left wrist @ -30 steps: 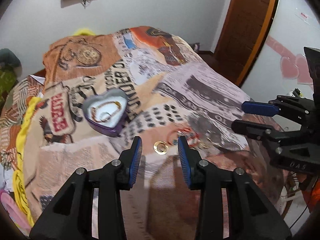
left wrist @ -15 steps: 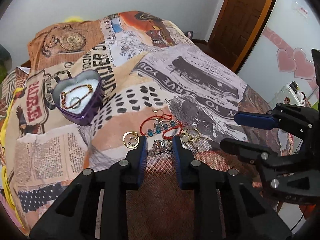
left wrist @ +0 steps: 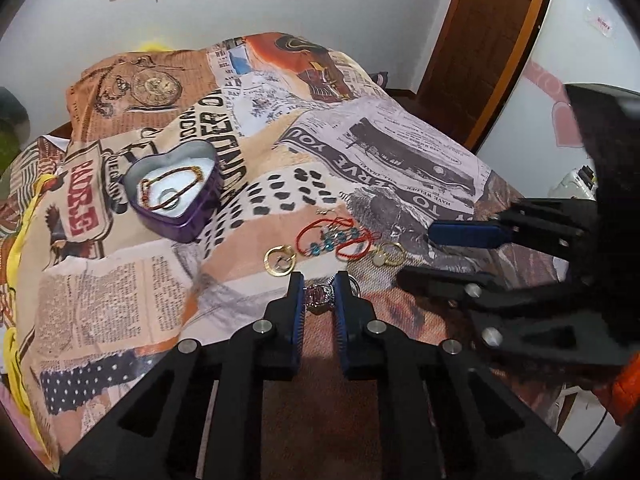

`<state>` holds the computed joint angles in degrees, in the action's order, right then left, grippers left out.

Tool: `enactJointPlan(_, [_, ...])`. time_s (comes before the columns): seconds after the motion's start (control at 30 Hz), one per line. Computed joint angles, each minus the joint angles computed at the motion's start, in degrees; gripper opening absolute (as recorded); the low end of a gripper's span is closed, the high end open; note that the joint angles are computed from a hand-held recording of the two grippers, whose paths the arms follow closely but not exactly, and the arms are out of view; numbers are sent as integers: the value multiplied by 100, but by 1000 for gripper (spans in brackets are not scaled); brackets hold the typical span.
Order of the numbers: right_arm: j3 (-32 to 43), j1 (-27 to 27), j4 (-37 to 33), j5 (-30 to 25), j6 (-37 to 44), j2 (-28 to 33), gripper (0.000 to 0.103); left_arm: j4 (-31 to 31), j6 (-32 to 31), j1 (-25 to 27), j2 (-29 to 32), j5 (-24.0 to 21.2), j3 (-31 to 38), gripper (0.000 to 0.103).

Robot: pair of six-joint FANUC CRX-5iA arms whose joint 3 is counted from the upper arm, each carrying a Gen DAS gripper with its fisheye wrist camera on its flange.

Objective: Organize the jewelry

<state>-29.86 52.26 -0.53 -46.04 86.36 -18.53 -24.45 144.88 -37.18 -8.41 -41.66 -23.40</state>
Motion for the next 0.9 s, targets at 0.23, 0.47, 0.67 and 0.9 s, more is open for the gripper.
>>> enactJointPlan(0.23, [62,2,-116,146,34,206,39,-234,301,-122,-173,-203,-72,13])
enactJointPlan(0.47, [17,20,-76,250,26,206,22,-491,590,-238,-256,-292,-28,13])
enactJointPlan(0.67, [32,14,-151,203,71,80,8,-665,779,-330,-341,-366,20,13])
enactJointPlan(0.9, [-56,25,-83,243,-29,-116,8,-941,1028,-496,-451,-572,116,13])
